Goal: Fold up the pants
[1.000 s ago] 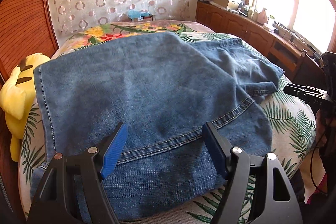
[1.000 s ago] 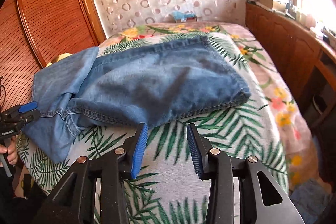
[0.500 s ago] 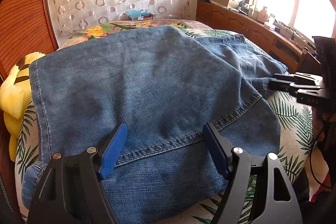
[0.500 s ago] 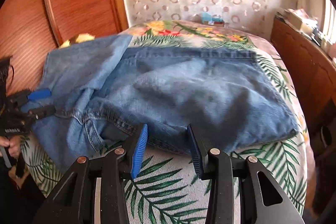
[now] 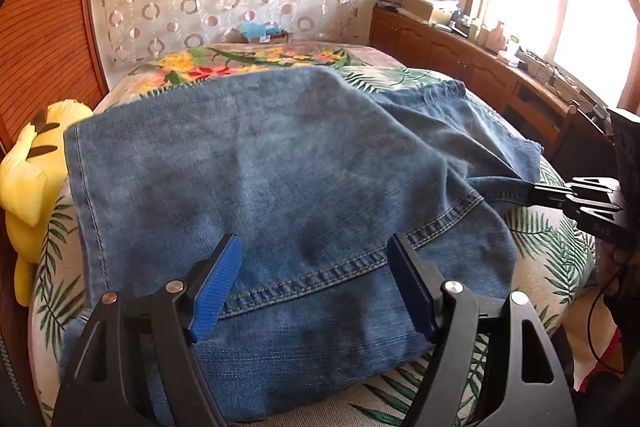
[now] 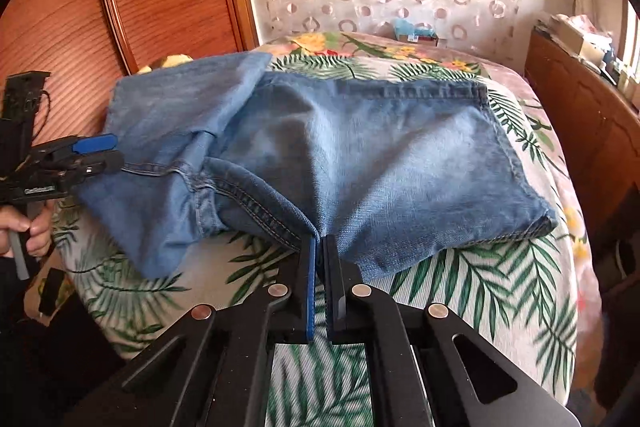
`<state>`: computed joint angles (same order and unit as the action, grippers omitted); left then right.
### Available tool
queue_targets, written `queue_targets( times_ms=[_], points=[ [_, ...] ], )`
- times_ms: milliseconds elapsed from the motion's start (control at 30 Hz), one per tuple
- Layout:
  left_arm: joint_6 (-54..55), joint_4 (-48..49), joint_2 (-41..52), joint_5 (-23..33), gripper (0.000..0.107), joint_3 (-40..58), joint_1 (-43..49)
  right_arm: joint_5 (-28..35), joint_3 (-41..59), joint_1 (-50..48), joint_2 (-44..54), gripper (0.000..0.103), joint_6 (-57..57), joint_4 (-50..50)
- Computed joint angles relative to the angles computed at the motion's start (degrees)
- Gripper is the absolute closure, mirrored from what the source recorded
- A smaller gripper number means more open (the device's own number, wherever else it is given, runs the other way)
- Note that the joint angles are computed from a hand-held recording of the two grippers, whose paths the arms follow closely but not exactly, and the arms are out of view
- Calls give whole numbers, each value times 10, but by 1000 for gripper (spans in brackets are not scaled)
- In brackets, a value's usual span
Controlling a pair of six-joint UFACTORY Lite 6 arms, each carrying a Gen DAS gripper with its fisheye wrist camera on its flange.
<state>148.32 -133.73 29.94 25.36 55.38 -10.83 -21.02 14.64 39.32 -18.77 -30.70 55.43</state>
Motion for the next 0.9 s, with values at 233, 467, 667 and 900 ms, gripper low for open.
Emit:
queue_targets(
  times_ms=[233,467,667,900],
  points=[
    [8,-6,-2,-4,31,7,-18,6,-29,13,-50,99,-11,48],
    [29,-31,44,-21,31,43,-32,-45,-43,64,-93,72,-92,190],
    [112,-112,63,-11,29,40,-42,-97,-55,66,-106,59,-136,270],
    [139,-141,67,-19,26,43,-51,-109,-67,5,-108,57,-149,294]
  ],
)
